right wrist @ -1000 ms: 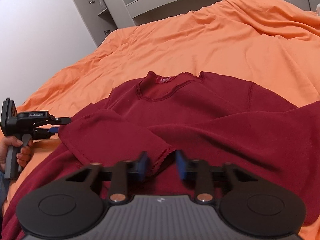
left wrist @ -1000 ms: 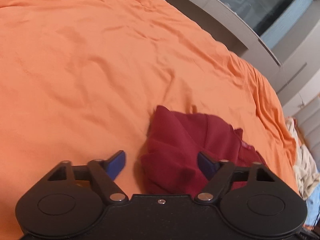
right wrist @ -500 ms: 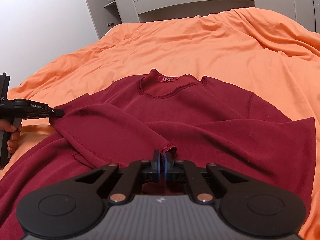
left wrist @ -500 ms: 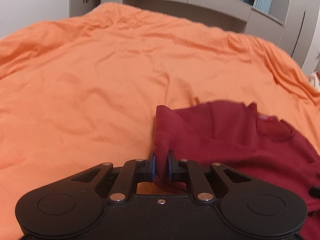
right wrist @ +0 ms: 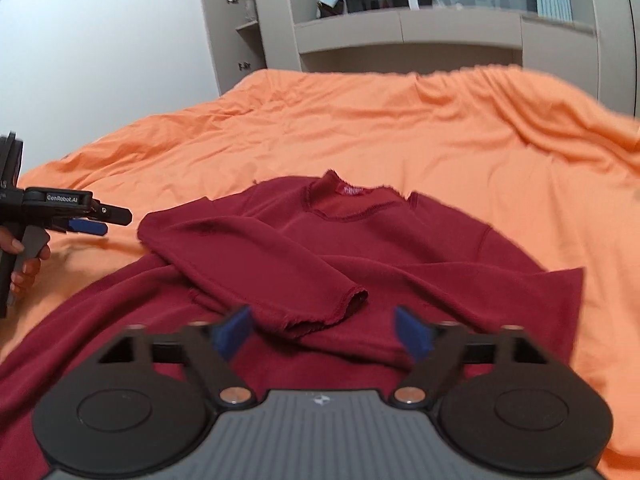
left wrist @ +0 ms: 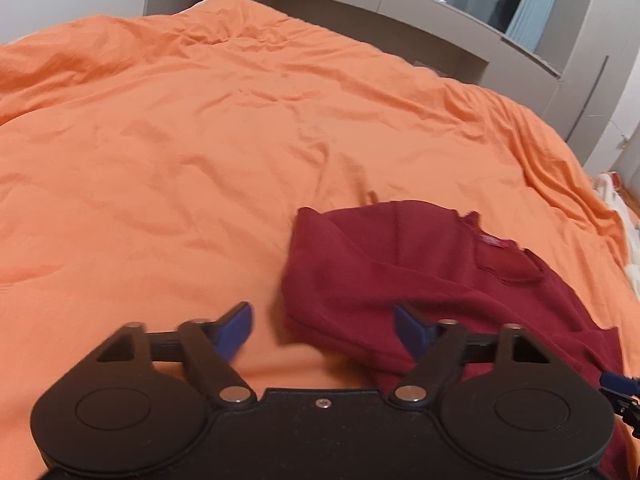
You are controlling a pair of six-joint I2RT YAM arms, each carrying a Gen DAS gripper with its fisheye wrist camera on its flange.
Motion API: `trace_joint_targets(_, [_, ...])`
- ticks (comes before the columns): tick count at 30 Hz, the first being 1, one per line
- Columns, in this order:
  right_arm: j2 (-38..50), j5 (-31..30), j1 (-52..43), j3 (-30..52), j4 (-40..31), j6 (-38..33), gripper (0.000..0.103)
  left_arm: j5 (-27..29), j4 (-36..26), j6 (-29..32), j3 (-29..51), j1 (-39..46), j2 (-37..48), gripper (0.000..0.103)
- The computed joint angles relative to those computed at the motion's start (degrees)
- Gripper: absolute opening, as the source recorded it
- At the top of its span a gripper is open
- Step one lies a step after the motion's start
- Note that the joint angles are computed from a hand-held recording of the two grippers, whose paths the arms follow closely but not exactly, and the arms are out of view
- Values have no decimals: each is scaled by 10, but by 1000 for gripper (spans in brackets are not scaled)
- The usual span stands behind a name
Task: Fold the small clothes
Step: 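Grasp the shirt side edge with the left tool and fold it inward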
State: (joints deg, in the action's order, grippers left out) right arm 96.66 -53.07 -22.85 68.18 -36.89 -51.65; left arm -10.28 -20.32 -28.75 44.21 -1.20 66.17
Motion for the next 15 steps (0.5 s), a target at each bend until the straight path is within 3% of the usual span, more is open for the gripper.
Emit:
trace_joint_targets(2, [-33, -19, -32, -30, -13, -33, 103, -15, -18, 0, -13, -28, -37, 93])
trace_joint_targets(5, [-72, -44, -85, -64, -60, -102, 103, -59, -47, -11, -40, -88, -104, 101])
trace_joint_targets(9, [-154, -64, -170, -130, -92, -173, 103, -155, -102, -58, -68, -207, -189, 102])
trace_joint_targets(12, [-183, -93, -264, -147, -180, -265, 103, -269, -175, -143, -81, -345, -236, 102])
trace_joint_targets(15, [-150, -97, -349, -127, -317, -384, 103, -390, -292, -309, -77, -520, -236, 102])
